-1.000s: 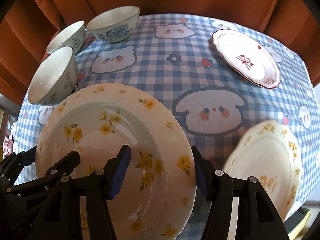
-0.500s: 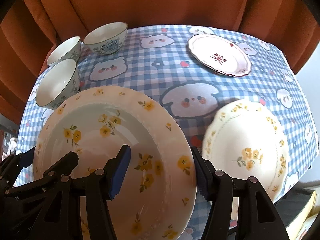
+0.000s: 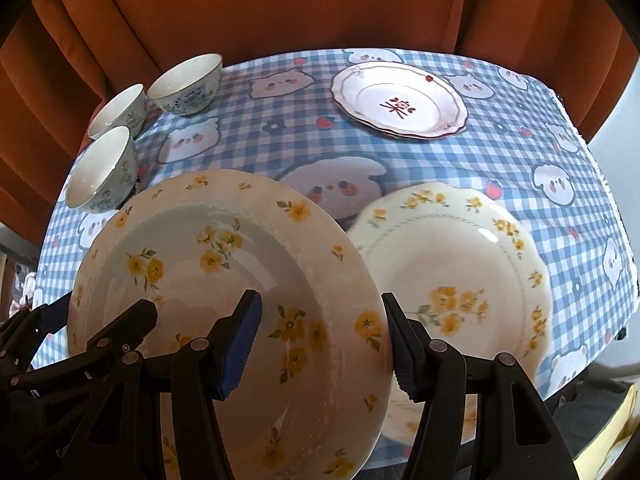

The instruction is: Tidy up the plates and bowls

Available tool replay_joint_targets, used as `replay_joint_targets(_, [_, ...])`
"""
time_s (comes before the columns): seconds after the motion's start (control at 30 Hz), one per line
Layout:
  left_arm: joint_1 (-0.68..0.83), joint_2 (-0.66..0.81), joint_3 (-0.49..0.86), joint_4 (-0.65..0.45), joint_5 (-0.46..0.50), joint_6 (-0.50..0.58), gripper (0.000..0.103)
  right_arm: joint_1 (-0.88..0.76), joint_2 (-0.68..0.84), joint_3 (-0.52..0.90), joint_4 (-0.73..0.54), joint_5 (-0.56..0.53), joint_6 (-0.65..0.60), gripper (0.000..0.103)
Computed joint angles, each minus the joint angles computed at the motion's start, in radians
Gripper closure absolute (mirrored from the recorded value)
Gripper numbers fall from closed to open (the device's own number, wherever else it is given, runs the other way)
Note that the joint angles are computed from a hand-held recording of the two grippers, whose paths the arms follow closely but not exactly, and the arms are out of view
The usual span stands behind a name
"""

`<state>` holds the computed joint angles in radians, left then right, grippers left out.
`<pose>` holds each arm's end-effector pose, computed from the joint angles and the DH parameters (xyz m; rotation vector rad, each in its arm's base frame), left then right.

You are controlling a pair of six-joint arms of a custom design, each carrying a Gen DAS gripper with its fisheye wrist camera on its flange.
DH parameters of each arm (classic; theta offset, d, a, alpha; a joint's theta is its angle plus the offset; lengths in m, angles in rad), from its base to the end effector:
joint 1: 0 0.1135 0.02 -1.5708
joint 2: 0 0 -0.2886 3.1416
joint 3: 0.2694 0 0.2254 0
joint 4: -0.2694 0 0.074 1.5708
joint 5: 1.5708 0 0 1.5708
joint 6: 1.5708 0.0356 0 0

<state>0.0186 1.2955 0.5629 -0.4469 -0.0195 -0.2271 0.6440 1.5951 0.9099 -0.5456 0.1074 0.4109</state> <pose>0.1850 0.0041 0.1892 -0.3423 2.7289 -0.0301 0.2180 0.1589 0.2078 -0.2991 2.7763 0.1116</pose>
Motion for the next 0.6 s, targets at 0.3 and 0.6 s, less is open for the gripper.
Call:
replay_joint_targets(0.3, [-0.258, 0.064, 0.067, -0.009, -0.094, -0.253, 0.029, -0.186, -0.07, -0.035, -0.015, -0.061, -0.184, 0.04])
replay_joint_targets(0.6, [-0.443, 0.166, 0.149, -0.001, -0.148, -0.445, 0.028, -0.388, -0.096, -0.044, -0.022, -0.126, -0.382, 0.04])
